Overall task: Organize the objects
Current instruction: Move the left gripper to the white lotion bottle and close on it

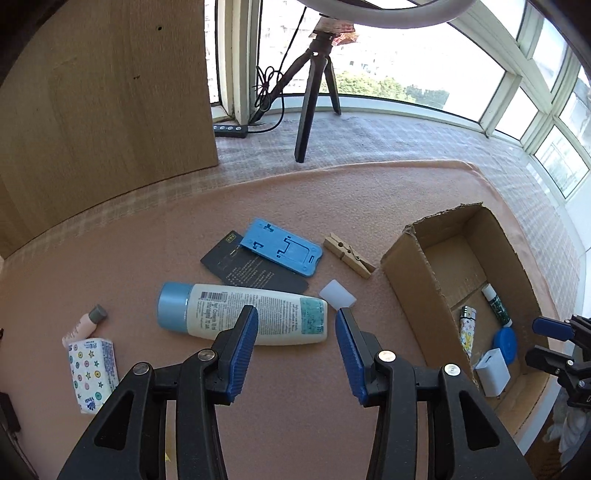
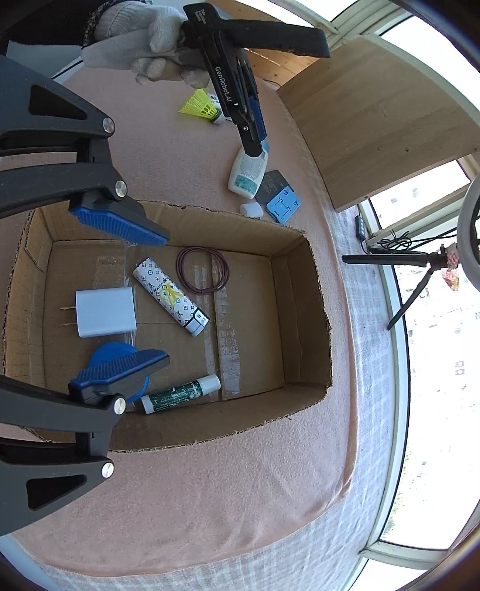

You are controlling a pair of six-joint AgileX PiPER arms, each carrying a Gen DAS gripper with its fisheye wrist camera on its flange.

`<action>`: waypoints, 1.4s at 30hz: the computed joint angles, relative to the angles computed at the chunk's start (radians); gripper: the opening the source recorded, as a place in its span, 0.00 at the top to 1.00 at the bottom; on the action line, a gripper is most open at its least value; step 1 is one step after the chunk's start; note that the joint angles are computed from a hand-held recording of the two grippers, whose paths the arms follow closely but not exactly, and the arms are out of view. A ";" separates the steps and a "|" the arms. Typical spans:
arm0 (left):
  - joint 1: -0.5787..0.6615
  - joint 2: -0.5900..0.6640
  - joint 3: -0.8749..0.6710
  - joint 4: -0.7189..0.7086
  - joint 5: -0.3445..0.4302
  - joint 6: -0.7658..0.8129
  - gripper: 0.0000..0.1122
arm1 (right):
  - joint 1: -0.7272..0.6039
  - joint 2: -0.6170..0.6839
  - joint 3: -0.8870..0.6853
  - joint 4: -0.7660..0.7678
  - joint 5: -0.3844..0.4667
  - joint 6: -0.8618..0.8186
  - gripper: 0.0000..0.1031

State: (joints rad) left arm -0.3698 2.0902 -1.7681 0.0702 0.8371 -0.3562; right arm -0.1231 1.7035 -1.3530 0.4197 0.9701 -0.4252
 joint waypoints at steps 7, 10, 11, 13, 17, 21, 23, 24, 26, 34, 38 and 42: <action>0.102 0.117 -0.155 -0.018 0.083 0.022 0.58 | 0.005 -0.046 0.056 -0.009 -0.006 0.007 0.47; 0.129 0.184 -0.245 -0.015 0.135 0.023 0.58 | -0.006 -0.053 0.071 -0.009 -0.008 0.013 0.47; 0.138 0.205 -0.271 -0.017 0.149 0.023 0.58 | -0.011 -0.055 0.076 -0.008 -0.009 0.013 0.47; 0.153 0.236 -0.306 -0.017 0.171 0.026 0.58 | -0.019 -0.060 0.085 -0.009 -0.010 0.013 0.47; 0.168 0.272 -0.327 -0.011 0.177 0.022 0.53 | -0.027 -0.065 0.097 -0.012 -0.009 0.010 0.47; 0.154 0.272 -0.295 -0.015 0.156 0.041 0.53 | -0.025 -0.063 0.097 -0.009 -0.007 0.011 0.47; 0.135 0.259 -0.258 -0.005 0.137 0.062 0.53 | -0.018 -0.061 0.094 -0.011 -0.007 0.013 0.47; 0.126 0.250 -0.237 -0.004 0.127 0.070 0.53 | -0.015 -0.059 0.092 -0.012 -0.005 0.014 0.47; 0.111 0.225 -0.188 -0.005 0.101 0.079 0.53 | -0.005 -0.054 0.083 -0.016 -0.001 0.015 0.47; 0.073 0.081 0.064 -0.037 -0.012 0.070 0.53 | 0.050 -0.062 0.079 -0.001 0.007 0.022 0.47; 0.069 -0.002 0.190 -0.058 -0.061 0.095 0.53 | 0.087 -0.072 0.082 0.012 0.011 0.023 0.47; 0.058 -0.073 0.328 -0.088 -0.123 0.092 0.53 | 0.125 -0.073 0.085 0.026 0.008 0.028 0.47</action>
State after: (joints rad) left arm -0.3122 2.0169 -1.4400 -0.0176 0.7139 -0.2640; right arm 0.0023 1.6309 -1.2678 0.4457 0.9780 -0.3972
